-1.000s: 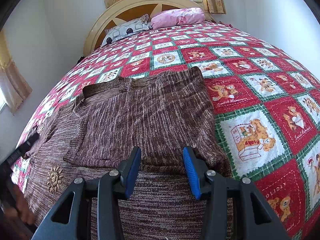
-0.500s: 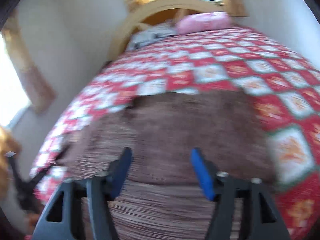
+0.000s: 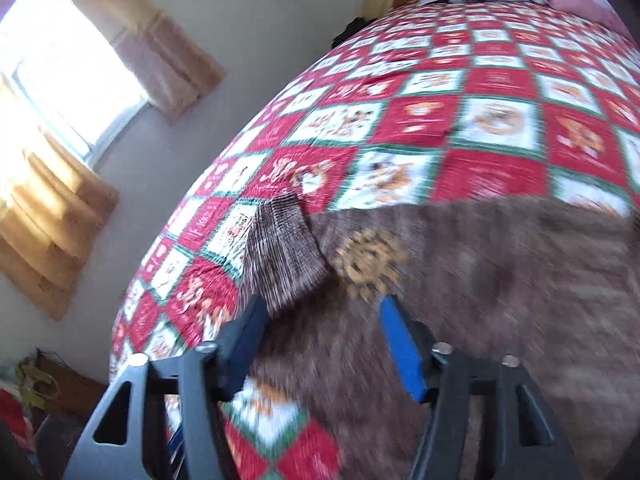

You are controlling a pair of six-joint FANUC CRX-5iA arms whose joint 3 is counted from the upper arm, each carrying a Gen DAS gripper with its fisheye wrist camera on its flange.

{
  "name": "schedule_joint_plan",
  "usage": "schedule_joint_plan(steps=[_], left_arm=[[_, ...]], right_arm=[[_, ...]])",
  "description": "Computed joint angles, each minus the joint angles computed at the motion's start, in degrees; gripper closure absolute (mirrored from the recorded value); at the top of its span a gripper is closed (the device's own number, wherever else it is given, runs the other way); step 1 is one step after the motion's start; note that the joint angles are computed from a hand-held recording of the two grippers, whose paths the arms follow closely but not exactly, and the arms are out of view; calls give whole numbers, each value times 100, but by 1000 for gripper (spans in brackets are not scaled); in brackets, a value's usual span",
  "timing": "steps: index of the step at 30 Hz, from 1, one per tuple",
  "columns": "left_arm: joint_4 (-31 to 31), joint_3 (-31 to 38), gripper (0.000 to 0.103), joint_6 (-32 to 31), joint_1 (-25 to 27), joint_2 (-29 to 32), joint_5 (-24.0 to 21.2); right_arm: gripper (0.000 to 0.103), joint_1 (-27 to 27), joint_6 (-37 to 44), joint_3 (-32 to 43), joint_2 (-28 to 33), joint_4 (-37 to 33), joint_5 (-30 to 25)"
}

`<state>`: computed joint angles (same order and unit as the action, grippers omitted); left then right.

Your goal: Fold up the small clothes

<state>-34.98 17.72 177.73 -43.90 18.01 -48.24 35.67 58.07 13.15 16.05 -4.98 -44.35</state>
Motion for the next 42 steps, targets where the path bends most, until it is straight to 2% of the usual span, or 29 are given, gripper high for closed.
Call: schedule_joint_plan(steps=[2, 5, 7, 8, 13, 17, 21, 24, 28, 34, 37, 39, 42], left_arm=[[-39, 23, 37, 6, -34, -2, -69], [-44, 37, 37, 28, -30, 7, -52], [-68, -11, 36, 106, -26, -21, 9], [-66, -15, 36, 114, -23, -26, 18], [-75, 23, 35, 67, -42, -3, -44], [-62, 42, 34, 45, -41, 9, -42], [-27, 163, 32, -98, -44, 84, -148], [2, 222, 32, -182, -32, 128, -195], [24, 345, 31, -314, -41, 202, -338], [46, 478, 31, -464, -41, 292, -508], [48, 530, 31, -514, -46, 326, -574], [44, 540, 31, -527, -48, 333, -593], [33, 582, 31, -551, -68, 358, -659]], right_arm=[[49, 9, 105, 345, 342, -57, -233], [50, 123, 169, 233, 394, 305, -9], [76, 201, 399, 426, 537, 401, -232], [95, 206, 449, 505, 591, 403, -351], [96, 190, 274, 207, 325, 531, -137], [96, 174, -246, -613, -461, 1006, 380], [96, 133, -809, -1425, -1261, 1589, 498], [96, 112, -1410, -2239, -2009, 2189, 469], [96, 86, -1922, -3058, -2715, 2573, 151], [96, -77, -2197, -3882, -3349, 2172, 122], [95, -124, -2006, -3885, -3385, 1741, 35], [89, -213, -1812, -3669, -3328, 1408, -227], [88, -321, -1938, -3728, -3513, 1577, 42]])
